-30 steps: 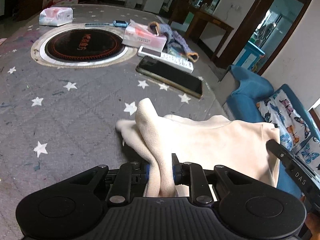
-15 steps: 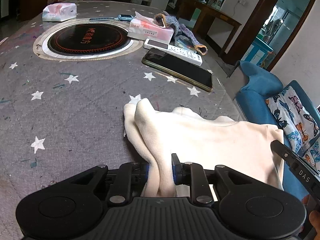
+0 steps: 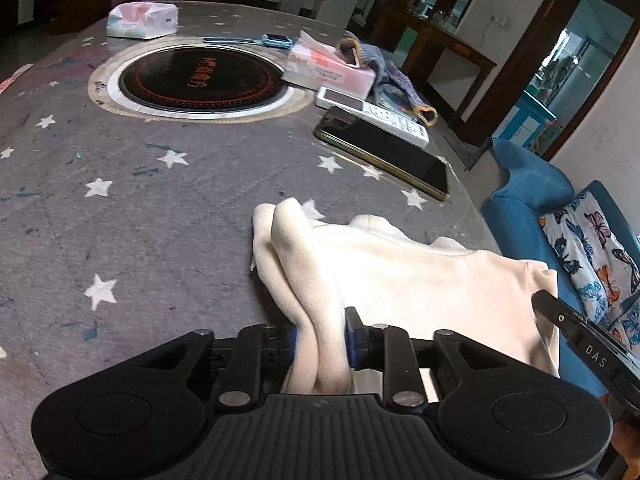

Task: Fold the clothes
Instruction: 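Lift the held hem end and fold it over toward the collar, then open both grippers and release the folded shirt on the table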

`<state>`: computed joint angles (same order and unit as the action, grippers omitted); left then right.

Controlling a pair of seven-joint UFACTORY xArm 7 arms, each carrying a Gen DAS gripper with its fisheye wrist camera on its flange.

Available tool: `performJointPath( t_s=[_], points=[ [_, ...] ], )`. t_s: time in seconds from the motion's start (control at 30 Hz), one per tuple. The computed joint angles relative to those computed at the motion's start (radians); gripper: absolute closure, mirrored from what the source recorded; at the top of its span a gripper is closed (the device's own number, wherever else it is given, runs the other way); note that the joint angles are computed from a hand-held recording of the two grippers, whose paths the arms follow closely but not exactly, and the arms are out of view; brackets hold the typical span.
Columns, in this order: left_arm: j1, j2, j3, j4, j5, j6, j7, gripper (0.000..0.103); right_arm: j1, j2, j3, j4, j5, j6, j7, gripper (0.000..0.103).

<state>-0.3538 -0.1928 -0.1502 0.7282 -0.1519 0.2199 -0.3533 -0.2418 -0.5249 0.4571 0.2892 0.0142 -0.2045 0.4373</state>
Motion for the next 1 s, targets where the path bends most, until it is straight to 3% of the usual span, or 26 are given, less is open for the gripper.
performJointPath(
  t_s=[0.23,0.3,0.47,0.73,1.0],
  points=[
    [0.05,-0.015,-0.026,-0.004,0.103,0.017,-0.077,0.051,0.014,-0.015,-0.013,0.009,-0.019,0.068,0.013,0.087],
    [0.076,-0.02,-0.045,-0.008,0.158,0.02,-0.12,0.041,0.03,-0.049,-0.027,-0.009,-0.033,0.081,0.023,0.087],
    [0.109,-0.049,-0.068,-0.037,0.253,0.015,-0.182,0.03,0.1,-0.138,-0.081,-0.06,-0.06,0.115,0.05,0.086],
    [0.148,-0.141,-0.091,-0.116,0.367,0.002,-0.192,0.02,0.169,-0.242,-0.041,-0.1,-0.102,0.171,0.134,0.07],
    [0.185,-0.205,-0.099,-0.192,0.401,-0.024,-0.155,0.011,0.225,-0.221,0.01,-0.087,-0.151,0.177,0.201,0.055]
  ],
)
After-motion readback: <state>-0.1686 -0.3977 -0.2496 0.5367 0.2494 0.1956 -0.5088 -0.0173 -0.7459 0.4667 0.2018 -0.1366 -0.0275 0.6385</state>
